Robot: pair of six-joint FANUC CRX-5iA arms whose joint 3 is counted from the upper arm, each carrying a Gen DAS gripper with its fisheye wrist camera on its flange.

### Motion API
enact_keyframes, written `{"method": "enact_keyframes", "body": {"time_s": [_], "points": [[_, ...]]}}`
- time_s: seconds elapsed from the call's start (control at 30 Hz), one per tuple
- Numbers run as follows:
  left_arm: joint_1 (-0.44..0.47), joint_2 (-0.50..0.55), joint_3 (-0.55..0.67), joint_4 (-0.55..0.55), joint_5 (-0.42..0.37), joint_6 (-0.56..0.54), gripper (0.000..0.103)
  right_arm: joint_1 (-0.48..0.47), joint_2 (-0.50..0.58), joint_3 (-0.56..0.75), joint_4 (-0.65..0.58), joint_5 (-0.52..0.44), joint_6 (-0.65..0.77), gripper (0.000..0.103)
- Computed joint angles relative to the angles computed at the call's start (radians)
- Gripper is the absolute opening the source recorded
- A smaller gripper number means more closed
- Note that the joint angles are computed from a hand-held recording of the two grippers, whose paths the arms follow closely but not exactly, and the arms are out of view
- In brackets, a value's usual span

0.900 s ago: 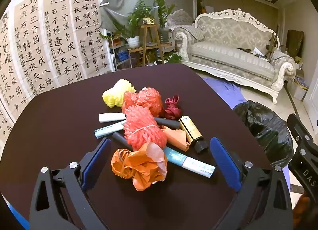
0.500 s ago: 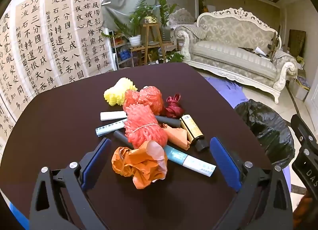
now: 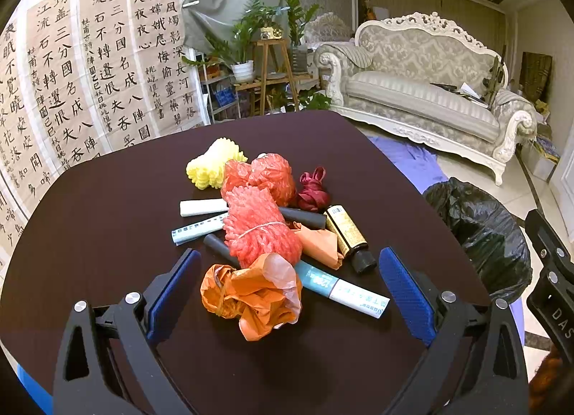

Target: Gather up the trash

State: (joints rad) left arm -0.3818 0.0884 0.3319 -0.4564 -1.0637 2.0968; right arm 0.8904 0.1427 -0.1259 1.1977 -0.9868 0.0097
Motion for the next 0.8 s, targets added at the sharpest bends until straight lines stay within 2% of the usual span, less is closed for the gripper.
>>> {"method": "enact_keyframes", "body": {"time_s": [0.8], "points": [[0.008,0.006,-0.002,0.025,-0.005,-0.01,0.096,0.012,0.007,-0.002,-0.02,-0.013,0.005,0.099]]}}
